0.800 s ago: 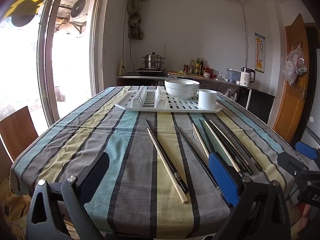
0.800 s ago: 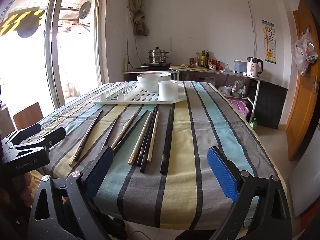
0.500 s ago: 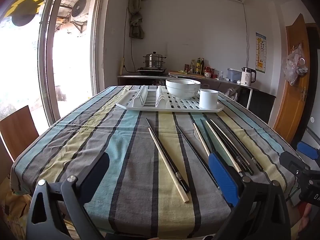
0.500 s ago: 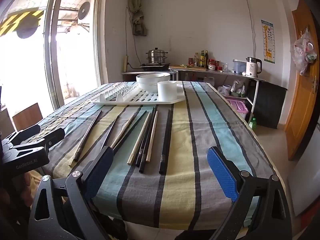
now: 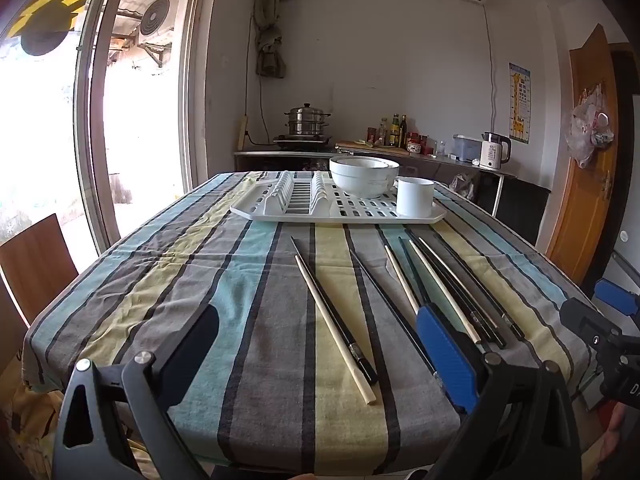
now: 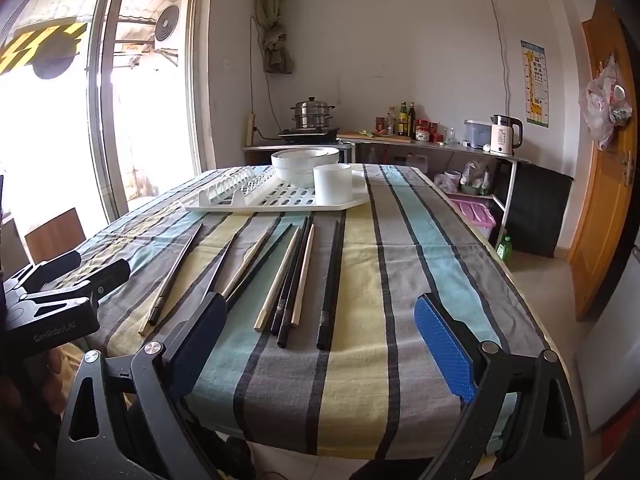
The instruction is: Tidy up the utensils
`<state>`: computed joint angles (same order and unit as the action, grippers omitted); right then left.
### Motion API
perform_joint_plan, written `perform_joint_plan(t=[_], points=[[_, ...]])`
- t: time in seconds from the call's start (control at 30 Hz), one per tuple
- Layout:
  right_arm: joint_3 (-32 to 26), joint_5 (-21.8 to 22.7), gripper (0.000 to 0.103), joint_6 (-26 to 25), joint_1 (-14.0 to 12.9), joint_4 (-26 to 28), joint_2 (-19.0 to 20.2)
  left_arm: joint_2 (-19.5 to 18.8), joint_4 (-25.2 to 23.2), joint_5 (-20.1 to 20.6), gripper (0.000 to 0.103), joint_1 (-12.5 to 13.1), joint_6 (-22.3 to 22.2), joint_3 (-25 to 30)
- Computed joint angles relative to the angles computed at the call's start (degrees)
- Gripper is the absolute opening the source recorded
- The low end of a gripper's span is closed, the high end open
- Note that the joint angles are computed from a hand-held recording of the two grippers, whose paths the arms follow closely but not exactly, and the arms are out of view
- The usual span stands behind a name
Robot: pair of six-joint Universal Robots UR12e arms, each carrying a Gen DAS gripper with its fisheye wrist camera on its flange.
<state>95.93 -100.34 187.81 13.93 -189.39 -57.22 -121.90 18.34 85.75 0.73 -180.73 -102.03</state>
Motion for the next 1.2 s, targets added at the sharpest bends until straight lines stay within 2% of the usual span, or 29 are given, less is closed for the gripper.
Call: perform_joint_plan(t=[1.2], points=[[-0.12,-0.20,0.095,0.03,0.04,-0.50,0.14,0.40,-0.18,-0.53,0.101,-0.04,0.22,-0.13]])
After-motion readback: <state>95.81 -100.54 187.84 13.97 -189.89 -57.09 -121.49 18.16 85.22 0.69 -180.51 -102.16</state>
